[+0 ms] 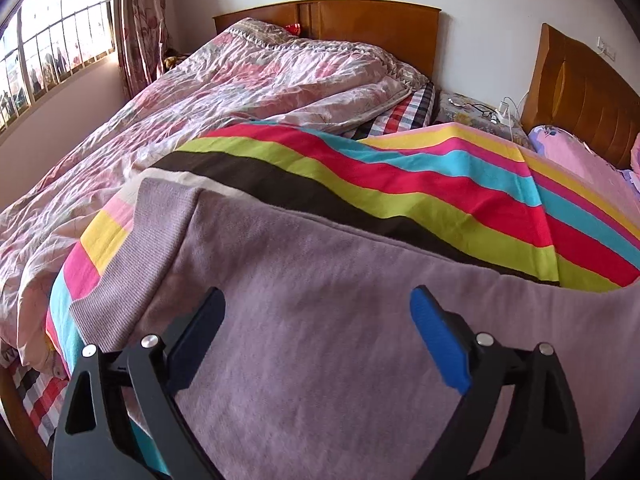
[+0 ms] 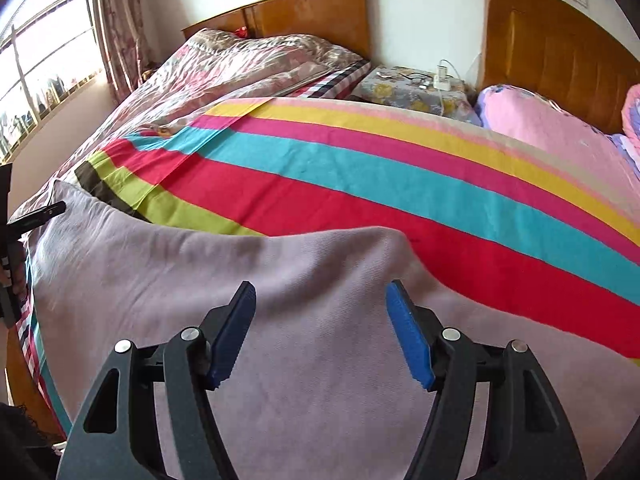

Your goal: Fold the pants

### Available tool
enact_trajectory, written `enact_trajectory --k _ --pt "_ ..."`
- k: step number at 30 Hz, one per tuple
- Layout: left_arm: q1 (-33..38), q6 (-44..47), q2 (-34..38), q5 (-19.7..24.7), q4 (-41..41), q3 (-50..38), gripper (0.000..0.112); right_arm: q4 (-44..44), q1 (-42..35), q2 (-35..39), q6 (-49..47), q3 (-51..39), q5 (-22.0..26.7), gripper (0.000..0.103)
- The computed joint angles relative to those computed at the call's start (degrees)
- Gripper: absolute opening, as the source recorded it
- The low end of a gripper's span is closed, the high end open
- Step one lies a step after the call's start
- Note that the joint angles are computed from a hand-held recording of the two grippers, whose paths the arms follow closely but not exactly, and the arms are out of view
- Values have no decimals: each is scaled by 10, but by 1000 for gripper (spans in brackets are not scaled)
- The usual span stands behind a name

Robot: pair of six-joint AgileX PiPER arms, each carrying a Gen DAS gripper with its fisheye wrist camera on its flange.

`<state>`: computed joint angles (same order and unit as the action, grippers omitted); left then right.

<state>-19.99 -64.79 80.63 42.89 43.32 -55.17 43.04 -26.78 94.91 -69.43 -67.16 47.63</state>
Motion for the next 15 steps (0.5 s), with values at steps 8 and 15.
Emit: enact_trajectory --k 8,15 --pt "-289 109 134 -11 -90 -217 101 3 -166 12 -40 -35 37 73" --pt "-338 290 415 39 -255 -534 101 -99 -234 24 -62 -15 -44 82"
